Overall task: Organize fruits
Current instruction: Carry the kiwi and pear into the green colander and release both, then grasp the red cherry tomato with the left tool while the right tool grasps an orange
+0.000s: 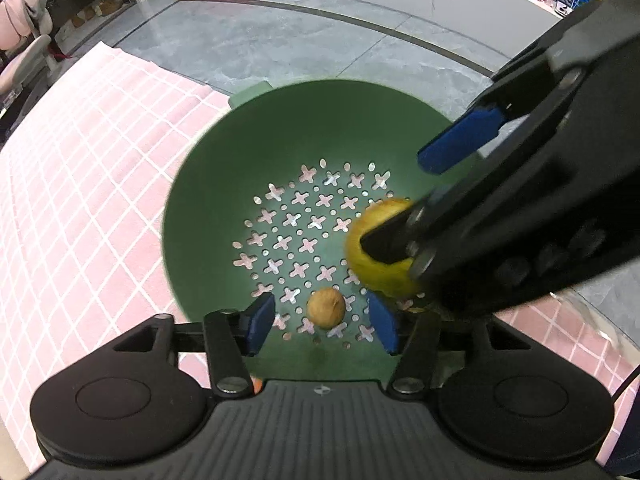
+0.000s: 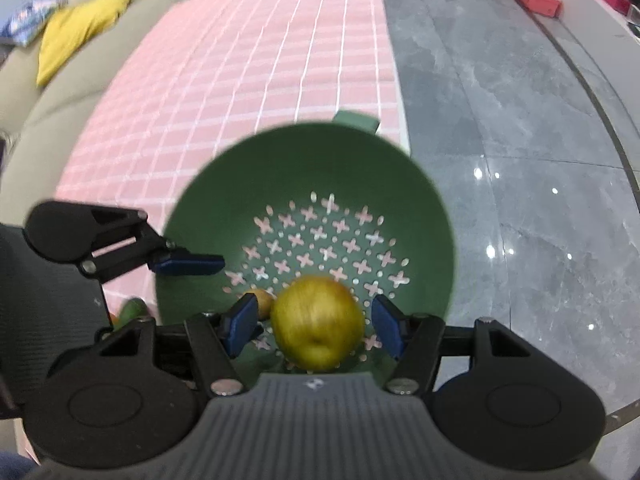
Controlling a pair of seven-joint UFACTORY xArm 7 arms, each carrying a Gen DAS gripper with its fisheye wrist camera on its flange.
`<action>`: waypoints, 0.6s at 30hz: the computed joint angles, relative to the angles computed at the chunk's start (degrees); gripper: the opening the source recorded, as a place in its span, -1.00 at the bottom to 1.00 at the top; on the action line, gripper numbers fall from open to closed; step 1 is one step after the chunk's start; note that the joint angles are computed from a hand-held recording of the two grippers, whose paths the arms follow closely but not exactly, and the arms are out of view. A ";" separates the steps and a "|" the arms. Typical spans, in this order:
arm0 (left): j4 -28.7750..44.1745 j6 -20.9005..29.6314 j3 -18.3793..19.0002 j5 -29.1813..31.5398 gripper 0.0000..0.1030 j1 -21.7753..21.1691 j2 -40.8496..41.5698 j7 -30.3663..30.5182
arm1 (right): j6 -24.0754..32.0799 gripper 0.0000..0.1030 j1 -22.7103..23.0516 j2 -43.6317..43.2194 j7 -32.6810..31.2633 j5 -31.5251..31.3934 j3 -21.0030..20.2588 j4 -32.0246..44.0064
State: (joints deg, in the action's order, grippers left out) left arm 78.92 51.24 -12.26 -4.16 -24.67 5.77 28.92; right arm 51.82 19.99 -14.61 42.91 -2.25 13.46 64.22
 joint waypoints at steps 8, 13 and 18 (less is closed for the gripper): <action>-4.69 -2.26 0.93 -5.82 0.36 1.44 -7.57 1.83 | -2.76 0.17 -1.35 -9.74 9.51 -2.44 2.94 -4.84; -12.53 -8.11 3.02 -12.80 0.39 2.44 -16.84 2.43 | -3.39 0.17 -2.03 -15.30 15.51 -4.89 6.75 -8.18; -22.57 -11.28 5.96 -15.34 0.47 3.72 -27.47 0.30 | -4.51 0.18 -2.44 -18.29 22.21 -7.27 11.44 -10.20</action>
State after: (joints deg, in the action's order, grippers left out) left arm 56.35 39.96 -6.30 -19.50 -20.95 -21.70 29.22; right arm 47.31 17.55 -32.90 65.13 -9.52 24.90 54.02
